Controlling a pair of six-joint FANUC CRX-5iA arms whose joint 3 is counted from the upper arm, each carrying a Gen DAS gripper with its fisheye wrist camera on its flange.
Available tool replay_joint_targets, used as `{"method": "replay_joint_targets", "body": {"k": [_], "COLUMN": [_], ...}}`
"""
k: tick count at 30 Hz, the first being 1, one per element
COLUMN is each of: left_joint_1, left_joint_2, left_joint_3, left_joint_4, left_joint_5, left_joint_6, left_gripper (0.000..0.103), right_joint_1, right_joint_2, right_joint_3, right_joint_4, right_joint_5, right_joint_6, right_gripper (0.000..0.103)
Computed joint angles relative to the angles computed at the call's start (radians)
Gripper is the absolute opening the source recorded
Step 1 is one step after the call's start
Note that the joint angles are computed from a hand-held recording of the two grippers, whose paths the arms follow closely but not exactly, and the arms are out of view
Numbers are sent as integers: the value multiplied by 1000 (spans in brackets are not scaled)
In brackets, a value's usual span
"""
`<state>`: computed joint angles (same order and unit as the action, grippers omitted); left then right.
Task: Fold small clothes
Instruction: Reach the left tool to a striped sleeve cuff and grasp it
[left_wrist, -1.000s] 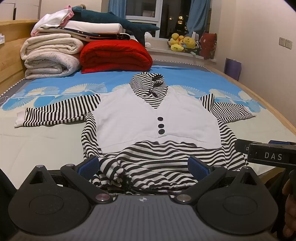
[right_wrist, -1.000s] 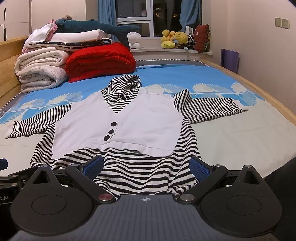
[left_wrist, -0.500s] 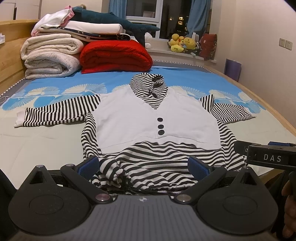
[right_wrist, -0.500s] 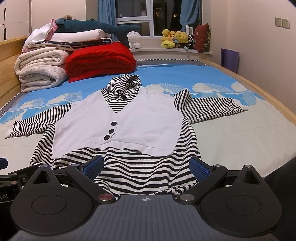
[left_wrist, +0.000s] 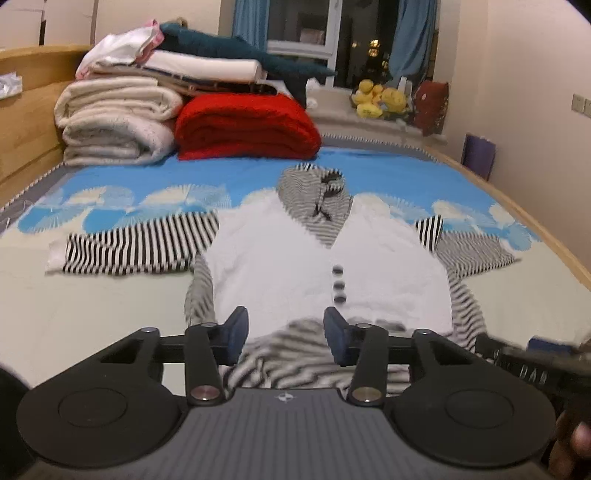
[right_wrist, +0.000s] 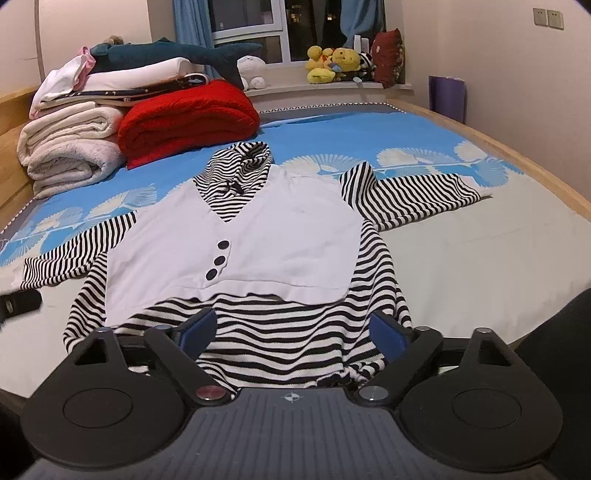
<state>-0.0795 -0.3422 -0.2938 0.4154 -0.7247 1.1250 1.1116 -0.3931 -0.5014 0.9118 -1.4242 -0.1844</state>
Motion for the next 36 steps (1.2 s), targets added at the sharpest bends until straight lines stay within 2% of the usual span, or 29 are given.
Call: {"method": "replay_joint_targets", "body": {"k": [2, 4, 5, 8, 9, 12, 14, 18, 19, 22, 24, 25, 27, 29, 31, 32, 34, 36], "left_joint_1": [5, 8, 9, 22, 33, 75, 105, 160, 178, 237, 274, 301, 327, 352, 378, 386, 386, 379], "left_joint_2": [30, 79, 115, 233, 288, 442, 562, 821, 867, 957, 1028, 1038, 1059, 1086, 1091, 1094, 1100, 1116], "left_joint_3": [23, 60, 88, 193, 246, 400, 546, 900, 956, 1038, 1138, 1132, 1141, 1152, 1123, 1116, 1114, 1148], "left_joint_4": [50, 83, 93, 90, 86, 79, 7, -212, -236, -255, -269, -236, -217, -191, -142, -126, -129, -149], "left_joint_5": [8, 11, 18, 27, 27, 12, -24, -207, -240, -301, -392, -384, -385, -397, -381, -374, -360, -364], "left_joint_6": [-33, -46, -50, -28, -12, 23, 112, 382, 438, 560, 661, 694, 730, 779, 824, 836, 856, 853], "left_gripper": [46, 44, 41, 32, 26, 17, 16, 17, 17, 18, 22, 26, 44, 44, 44, 44, 43, 40], "right_joint_1": [-6, -10, -13, -31, -41, -79, -127, -294, -338, -472, -546, -579, -632, -674, -710, -721, -725, -721], "right_joint_2": [-2, -1, -4, -12, -14, -14, -27, 4, 20, 101, 175, 215, 287, 350, 386, 392, 413, 462], "right_joint_3": [-6, -19, -30, -59, -65, -60, -48, 36, 59, 145, 212, 254, 335, 414, 443, 435, 450, 551], "right_joint_4": [21, 61, 85, 166, 187, 235, 257, 261, 256, 211, 162, 121, 44, -59, -134, -145, -198, -342], "right_joint_5": [14, 21, 26, 52, 60, 77, 132, 300, 347, 495, 587, 633, 719, 801, 895, 927, 912, 798], "right_joint_6": [-13, -23, -27, -37, -25, 54, 112, 240, 259, 323, 380, 422, 514, 619, 667, 666, 698, 803], "right_gripper": [79, 67, 65, 64, 64, 64, 64, 65, 66, 67, 67, 67, 66, 66, 48, 45, 30, 29]}}
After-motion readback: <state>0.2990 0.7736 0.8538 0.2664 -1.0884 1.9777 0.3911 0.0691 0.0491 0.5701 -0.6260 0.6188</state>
